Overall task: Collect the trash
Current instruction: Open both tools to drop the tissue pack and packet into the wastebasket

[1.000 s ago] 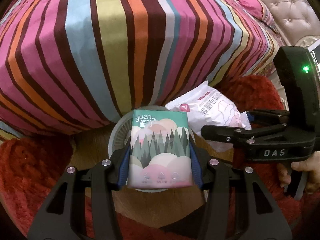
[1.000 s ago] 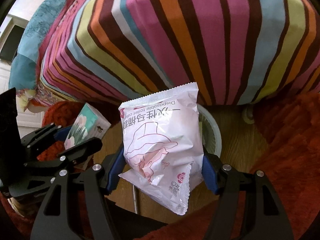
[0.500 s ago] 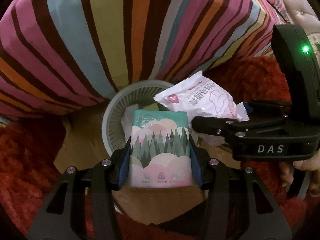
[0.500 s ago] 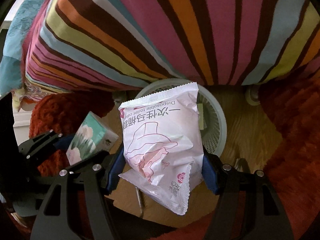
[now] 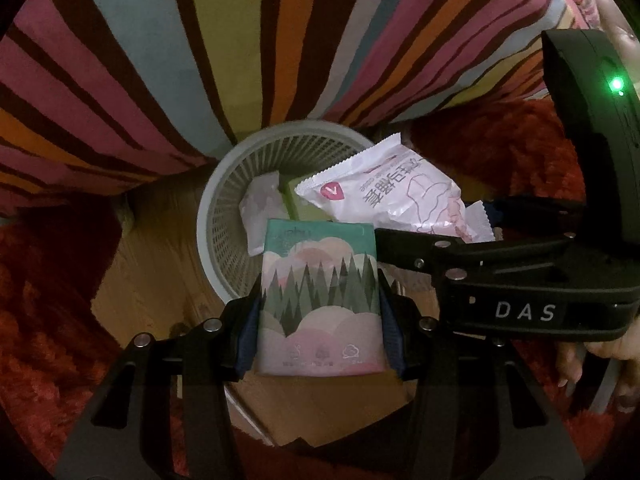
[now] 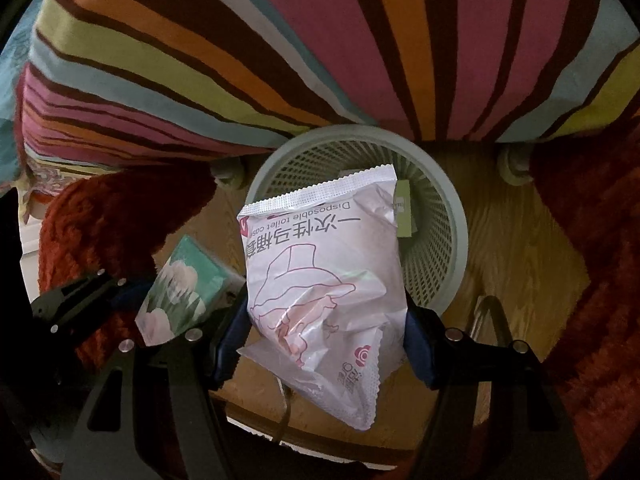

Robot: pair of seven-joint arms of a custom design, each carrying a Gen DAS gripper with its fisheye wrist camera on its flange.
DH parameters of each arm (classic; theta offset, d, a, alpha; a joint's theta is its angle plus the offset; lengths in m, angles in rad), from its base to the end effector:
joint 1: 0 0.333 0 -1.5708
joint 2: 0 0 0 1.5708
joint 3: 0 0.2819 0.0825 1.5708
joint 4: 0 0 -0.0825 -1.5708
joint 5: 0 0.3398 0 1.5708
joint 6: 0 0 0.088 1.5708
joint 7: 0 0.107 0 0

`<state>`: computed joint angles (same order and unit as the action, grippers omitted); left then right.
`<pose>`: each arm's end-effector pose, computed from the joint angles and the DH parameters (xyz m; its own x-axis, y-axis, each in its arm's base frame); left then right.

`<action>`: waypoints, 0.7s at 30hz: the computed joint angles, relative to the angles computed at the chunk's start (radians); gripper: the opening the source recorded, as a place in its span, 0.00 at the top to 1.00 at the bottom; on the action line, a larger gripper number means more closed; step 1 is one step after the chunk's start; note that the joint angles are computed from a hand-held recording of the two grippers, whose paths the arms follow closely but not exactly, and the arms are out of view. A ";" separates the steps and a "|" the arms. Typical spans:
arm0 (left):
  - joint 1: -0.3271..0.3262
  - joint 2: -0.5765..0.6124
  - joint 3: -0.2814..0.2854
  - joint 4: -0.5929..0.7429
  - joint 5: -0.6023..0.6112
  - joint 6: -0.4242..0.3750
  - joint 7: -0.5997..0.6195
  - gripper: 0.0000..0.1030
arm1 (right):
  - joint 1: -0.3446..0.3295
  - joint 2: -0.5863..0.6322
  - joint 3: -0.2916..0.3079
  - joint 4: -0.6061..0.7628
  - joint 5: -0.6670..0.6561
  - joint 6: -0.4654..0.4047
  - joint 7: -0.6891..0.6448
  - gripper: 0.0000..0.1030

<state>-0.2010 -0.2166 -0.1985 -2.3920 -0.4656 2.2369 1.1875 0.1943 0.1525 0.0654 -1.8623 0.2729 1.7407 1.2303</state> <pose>0.4026 -0.1854 0.3995 0.2671 -0.9118 0.3118 -0.9634 -0.2448 0.1094 0.5003 0.1570 0.4042 0.4400 -0.8349 -0.3308 -0.8403 -0.5127 0.1761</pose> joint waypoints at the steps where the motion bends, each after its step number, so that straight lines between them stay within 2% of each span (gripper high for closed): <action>1: 0.000 0.007 0.003 0.002 -0.010 -0.006 0.002 0.52 | 0.000 0.008 -0.001 0.006 0.000 -0.004 0.008 0.38; 16: 0.018 0.084 0.017 0.034 -0.085 -0.066 0.013 0.50 | -0.019 0.112 0.009 0.065 0.020 -0.068 0.139 0.37; 19: 0.021 0.095 0.017 0.042 -0.089 -0.086 0.012 0.40 | -0.018 0.128 0.012 0.078 0.013 -0.083 0.151 0.36; 20: 0.023 0.096 0.016 0.043 -0.084 -0.087 0.006 0.33 | -0.015 0.134 0.012 0.084 0.002 -0.087 0.157 0.34; 21: 0.025 0.093 0.016 0.042 -0.084 -0.086 0.001 0.32 | -0.015 0.139 0.013 0.088 -0.004 -0.088 0.161 0.34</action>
<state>-0.1757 -0.1233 -0.1821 -2.3500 -0.5494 2.1513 1.1887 0.1792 0.2913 0.0781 -1.7743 0.2691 1.6526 1.3911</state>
